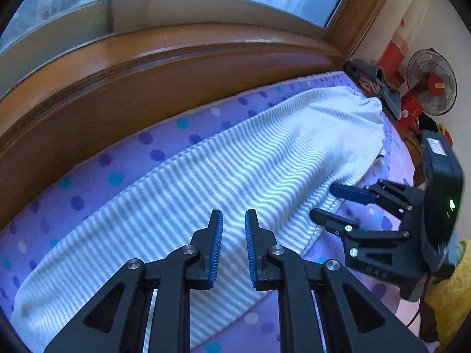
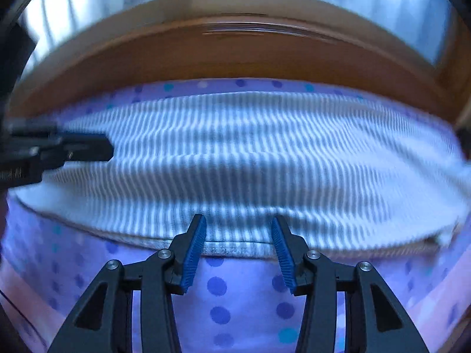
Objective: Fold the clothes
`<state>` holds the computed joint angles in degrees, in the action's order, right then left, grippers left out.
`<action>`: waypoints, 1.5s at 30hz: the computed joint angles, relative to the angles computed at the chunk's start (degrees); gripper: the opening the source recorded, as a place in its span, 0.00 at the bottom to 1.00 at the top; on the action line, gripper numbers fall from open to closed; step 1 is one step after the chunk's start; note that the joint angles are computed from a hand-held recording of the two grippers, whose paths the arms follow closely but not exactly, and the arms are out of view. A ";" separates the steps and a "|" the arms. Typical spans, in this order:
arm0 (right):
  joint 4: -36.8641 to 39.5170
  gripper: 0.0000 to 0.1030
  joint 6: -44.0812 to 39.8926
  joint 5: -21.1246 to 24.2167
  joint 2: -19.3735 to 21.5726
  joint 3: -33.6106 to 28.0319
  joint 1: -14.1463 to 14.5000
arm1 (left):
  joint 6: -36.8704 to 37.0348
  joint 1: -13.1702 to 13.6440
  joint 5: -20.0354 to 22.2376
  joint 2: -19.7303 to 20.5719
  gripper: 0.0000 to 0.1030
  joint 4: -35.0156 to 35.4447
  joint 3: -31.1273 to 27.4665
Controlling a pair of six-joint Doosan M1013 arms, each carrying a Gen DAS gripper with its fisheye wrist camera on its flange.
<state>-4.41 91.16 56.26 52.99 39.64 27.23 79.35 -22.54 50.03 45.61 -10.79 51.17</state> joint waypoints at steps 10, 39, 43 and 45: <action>-3.54 0.05 -2.34 14.40 3.89 -9.88 1.66 | 0.83 1.06 -1.70 -0.01 0.14 -5.57 1.52; 10.05 0.11 -1.19 -4.46 -6.61 10.63 -1.37 | -0.56 -1.66 -4.69 -5.21 0.15 -4.24 11.09; 5.35 0.12 0.24 -7.23 -9.58 14.91 -1.72 | -1.65 -2.26 -2.80 -4.89 0.16 -1.63 9.30; -0.52 0.19 6.63 -13.59 -12.58 19.99 -2.44 | -1.31 -2.73 -2.21 -4.14 0.16 -1.14 7.25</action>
